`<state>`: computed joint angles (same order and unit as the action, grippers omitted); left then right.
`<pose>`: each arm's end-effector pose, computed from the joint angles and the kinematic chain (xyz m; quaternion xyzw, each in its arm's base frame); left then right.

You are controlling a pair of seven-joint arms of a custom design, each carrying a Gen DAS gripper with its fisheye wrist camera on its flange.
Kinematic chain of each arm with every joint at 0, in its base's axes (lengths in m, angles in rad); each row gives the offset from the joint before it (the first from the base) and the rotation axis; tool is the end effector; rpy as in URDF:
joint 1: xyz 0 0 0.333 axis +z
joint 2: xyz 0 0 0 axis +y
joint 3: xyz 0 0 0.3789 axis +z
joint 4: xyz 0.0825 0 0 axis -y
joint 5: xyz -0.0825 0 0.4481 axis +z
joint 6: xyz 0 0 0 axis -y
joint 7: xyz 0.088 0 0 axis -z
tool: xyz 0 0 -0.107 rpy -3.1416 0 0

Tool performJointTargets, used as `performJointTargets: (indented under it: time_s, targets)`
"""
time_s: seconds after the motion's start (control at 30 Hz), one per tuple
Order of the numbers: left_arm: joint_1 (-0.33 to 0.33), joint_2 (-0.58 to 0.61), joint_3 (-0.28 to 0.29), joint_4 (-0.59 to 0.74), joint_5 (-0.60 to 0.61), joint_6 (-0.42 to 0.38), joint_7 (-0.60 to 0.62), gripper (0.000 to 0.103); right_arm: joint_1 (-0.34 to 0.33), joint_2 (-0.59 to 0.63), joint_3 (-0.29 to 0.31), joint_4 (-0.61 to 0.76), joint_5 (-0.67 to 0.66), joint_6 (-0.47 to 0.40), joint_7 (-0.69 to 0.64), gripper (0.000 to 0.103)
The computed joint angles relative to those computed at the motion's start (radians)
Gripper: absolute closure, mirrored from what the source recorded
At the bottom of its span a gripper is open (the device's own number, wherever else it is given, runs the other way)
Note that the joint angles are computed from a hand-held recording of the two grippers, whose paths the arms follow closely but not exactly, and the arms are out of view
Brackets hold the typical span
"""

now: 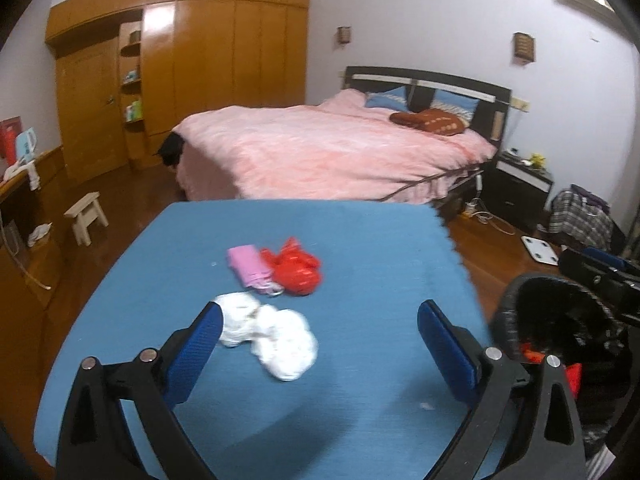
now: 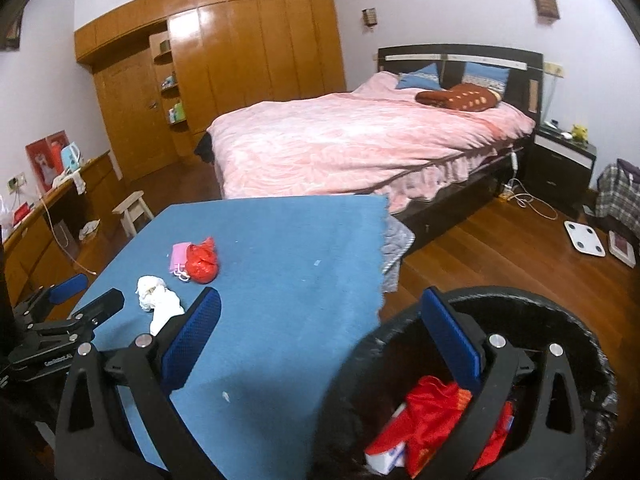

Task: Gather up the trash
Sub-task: 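Move the right tool to the white crumpled tissue and close on it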

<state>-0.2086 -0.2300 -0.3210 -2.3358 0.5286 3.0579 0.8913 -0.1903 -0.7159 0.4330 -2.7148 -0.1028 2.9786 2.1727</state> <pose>0.4550 -0.3258 0.5539 -0.4960 0.7359 -0.3910 0.2443 0.3901 0.1261 0.5456 -0.5528 0.6916 -0.3167 0.3403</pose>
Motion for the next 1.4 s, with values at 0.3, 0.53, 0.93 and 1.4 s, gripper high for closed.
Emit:
performJointTargets:
  time_s: [0.3,0.53,0.93,1.4]
  targets:
    - [0.050,0.054,0.016,0.004,0.056,-0.014,-0.039,0.007,-0.080,0.180,0.106,0.087,-0.049,0.051,0.059,0.006]
    - [0.103,0.081,0.030,0.005,0.138,0.004,-0.101,0.007,-0.102,0.299,0.151,0.145,-0.131,0.065,0.108,0.006]
    - [0.137,0.085,0.083,-0.034,0.138,0.030,-0.097,0.007,-0.146,0.520,0.267,0.292,-0.395,0.094,0.262,0.006]
    - [0.085,0.086,0.147,-0.071,-0.097,0.049,0.101,0.007,0.014,0.700,0.173,0.415,-0.486,-0.006,0.277,0.012]
